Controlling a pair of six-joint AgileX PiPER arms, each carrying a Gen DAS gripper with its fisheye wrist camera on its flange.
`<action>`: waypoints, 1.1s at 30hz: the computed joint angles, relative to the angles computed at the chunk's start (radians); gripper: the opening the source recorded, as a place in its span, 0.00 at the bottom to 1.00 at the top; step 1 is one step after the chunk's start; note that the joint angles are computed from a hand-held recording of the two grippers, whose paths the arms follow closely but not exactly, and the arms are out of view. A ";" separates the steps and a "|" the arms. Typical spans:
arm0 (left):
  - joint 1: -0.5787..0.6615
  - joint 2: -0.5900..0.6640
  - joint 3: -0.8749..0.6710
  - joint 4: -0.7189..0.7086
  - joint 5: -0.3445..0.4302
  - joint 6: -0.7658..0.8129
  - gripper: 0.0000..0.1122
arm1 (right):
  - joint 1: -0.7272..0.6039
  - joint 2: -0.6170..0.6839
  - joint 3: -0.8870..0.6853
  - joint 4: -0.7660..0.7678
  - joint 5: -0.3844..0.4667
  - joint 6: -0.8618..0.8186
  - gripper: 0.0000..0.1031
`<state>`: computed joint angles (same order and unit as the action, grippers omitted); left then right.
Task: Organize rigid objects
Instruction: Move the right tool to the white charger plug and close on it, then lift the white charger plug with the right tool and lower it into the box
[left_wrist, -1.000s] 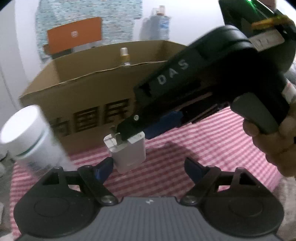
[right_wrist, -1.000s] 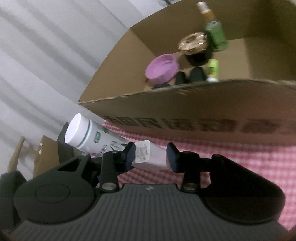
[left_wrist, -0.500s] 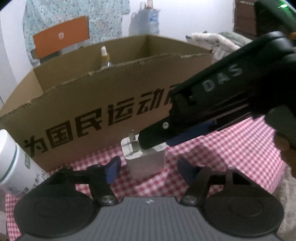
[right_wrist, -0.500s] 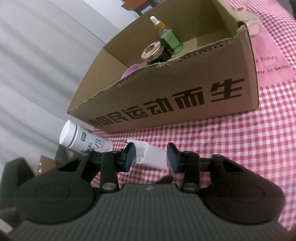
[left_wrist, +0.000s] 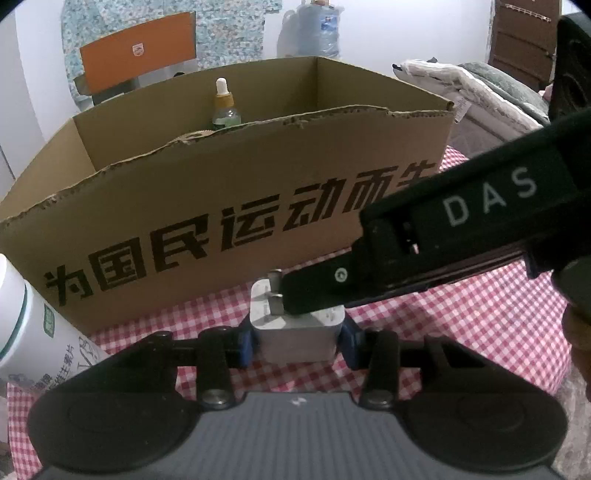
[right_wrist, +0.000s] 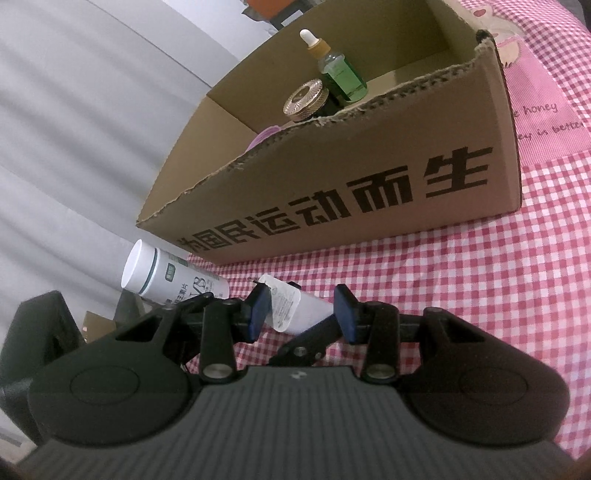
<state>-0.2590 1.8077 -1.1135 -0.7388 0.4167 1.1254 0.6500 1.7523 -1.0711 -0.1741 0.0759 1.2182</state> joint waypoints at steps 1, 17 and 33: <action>-0.002 0.000 0.001 0.005 -0.004 -0.007 0.40 | 0.001 0.001 0.000 -0.008 0.000 0.009 0.37; 0.017 -0.051 0.012 0.027 0.018 -0.060 0.40 | 0.034 0.005 -0.045 -0.208 0.039 0.205 0.37; 0.059 -0.205 -0.019 -0.012 0.078 -0.064 0.39 | 0.081 -0.083 -0.134 -0.445 0.161 0.332 0.37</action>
